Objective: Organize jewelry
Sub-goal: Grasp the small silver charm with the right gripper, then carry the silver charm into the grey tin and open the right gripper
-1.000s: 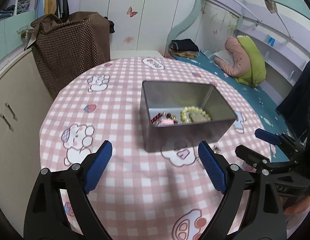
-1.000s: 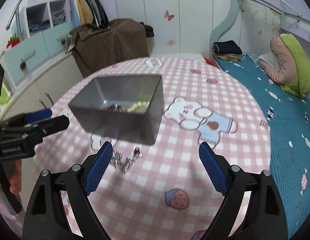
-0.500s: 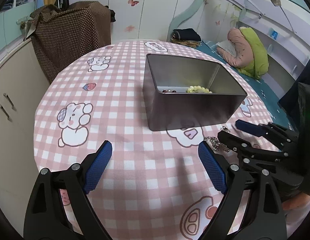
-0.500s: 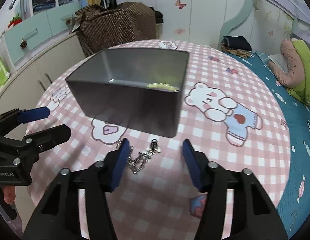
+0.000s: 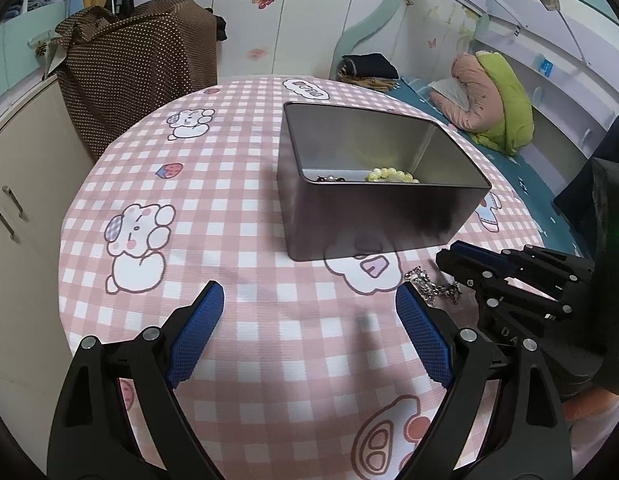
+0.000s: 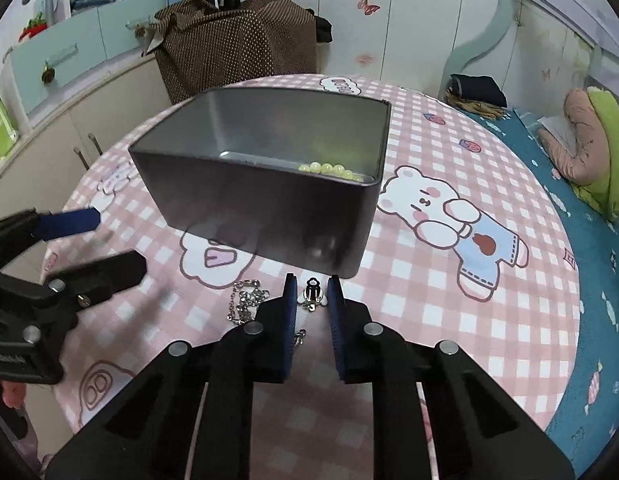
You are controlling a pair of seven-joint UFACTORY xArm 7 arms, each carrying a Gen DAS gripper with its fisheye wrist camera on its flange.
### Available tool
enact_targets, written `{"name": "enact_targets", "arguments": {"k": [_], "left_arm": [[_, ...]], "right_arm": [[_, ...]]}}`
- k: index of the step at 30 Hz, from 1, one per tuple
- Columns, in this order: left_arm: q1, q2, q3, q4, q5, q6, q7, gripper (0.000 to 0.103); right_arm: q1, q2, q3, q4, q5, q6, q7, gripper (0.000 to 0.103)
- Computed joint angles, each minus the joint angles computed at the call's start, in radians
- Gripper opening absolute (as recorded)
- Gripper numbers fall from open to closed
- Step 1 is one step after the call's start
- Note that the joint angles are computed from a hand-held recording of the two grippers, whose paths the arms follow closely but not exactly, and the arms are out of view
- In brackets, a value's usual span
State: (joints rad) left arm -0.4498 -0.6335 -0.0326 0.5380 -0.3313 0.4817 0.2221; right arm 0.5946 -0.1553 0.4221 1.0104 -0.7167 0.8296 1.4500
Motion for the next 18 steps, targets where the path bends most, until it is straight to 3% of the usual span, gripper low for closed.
{"name": "enact_targets", "arguments": {"k": [8, 18], "left_arm": [[-0.008, 0.004, -0.009, 0.007, 0.001, -0.001, -0.01, 0.088], [-0.047, 0.046, -0.021, 0.034, -0.018, -0.005, -0.002, 0.088]], "right_arm": [[-0.026, -0.126, 0.032, -0.051, -0.015, 0.002, 0.038, 0.015], [-0.112, -0.27, 0.102, -0.113, 0.031, 0.016, 0.041, 0.015]]}}
